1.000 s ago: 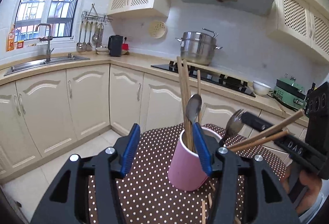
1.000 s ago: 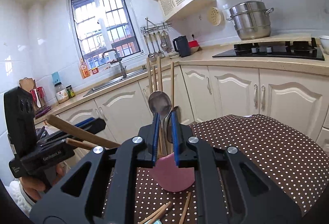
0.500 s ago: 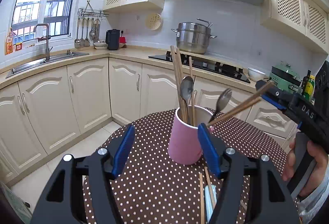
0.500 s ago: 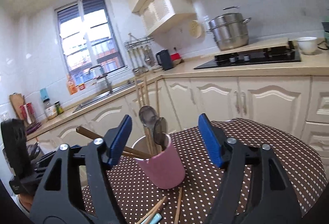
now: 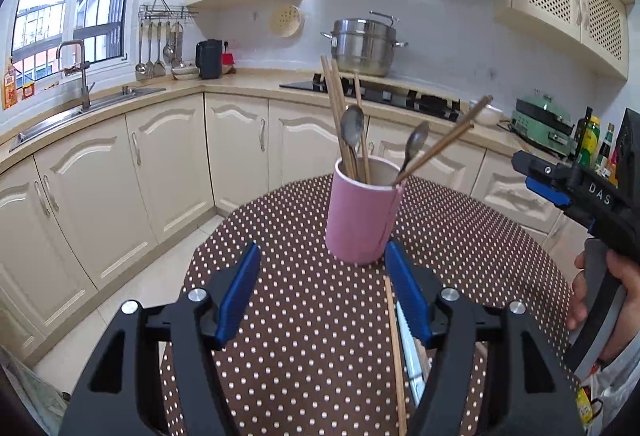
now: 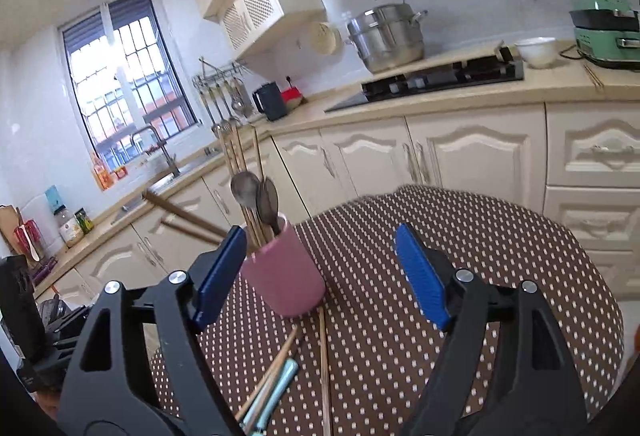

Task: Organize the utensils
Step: 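Lower both open tools over the loose chopsticks and light-blue knife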

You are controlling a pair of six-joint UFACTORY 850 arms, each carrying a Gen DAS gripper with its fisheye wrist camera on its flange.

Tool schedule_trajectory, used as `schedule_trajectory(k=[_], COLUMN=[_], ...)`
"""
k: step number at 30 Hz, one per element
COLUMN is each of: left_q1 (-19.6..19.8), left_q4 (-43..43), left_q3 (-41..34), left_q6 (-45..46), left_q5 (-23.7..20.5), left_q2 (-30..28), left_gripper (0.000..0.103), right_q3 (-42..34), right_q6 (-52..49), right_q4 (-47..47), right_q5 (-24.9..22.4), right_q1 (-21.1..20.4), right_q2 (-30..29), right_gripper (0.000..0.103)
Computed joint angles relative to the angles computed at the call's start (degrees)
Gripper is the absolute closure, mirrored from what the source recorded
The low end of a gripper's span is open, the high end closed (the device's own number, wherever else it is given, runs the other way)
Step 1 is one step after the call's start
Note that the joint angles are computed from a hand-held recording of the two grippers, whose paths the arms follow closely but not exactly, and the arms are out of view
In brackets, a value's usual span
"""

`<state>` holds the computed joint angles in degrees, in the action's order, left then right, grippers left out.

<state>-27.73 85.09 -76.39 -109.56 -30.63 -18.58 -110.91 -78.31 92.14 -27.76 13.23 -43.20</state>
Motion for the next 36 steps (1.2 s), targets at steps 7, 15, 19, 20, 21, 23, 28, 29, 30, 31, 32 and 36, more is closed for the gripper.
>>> schedule_trajectory(k=[7,15,19,20,21,23,28,29,30,31,32,36], left_q1=[-0.27,-0.83,-0.81,-0.79,-0.79,-0.87,-0.96,-0.92,-0.91,-0.91,-0.88,-0.76], left_q4=[-8.98,-22.12,-27.90,-29.24,-30.56,-33.15,-41.33,-43.03,-44.32,-44.96,-46.01,-49.82], left_q3=[-0.51,-3.78,-5.25,-5.62,-6.02,-6.90,-9.60,-10.19,-10.68,-10.90,-11.25,-12.47], left_q6=[9.39,22.71,27.42,28.52,29.63,32.14,39.70,41.14,42.17,42.62,43.42,46.28], left_q5=[1.45,1.18,1.67,1.77,1.69,1.33,0.30,-0.08,-0.43,-0.58,-0.65,-0.91], left_q2=[-0.78,-3.72,-5.06,-5.34,-5.66,-6.42,-8.67,-9.13,-9.52,-9.72,-9.98,-10.98], left_gripper=[0.039,0.039,0.039,0.039,0.039,0.039,0.039,0.039,0.039,0.039,0.039,0.039], right_q3=[3.35,5.37,5.02,4.92,4.75,4.66,3.40,2.79,2.45,2.06,1.90,1.25], right_q6=[4.99,9.36,14.04,15.17,17.03,18.35,25.19,26.43,27.43,27.84,27.87,28.41], right_q4=[-8.55,-16.62,-23.24,-24.84,-27.38,-29.39,-38.56,-39.95,-41.27,-41.94,-42.11,-43.51], right_q5=[-0.55,-2.72,-3.47,-3.66,-3.75,-3.93,-5.04,-5.48,-6.05,-6.98,-7.40,-9.70], right_q1=[1.18,2.00,2.14,2.17,2.21,2.21,2.17,2.18,2.10,1.94,1.84,1.32], right_q2=[2.14,2.95,2.54,2.42,2.27,2.06,1.02,0.69,0.45,0.14,-0.05,-0.75], right_gripper=[0.027,0.027,0.027,0.027,0.027,0.027,0.027,0.027,0.027,0.027,0.027,0.027])
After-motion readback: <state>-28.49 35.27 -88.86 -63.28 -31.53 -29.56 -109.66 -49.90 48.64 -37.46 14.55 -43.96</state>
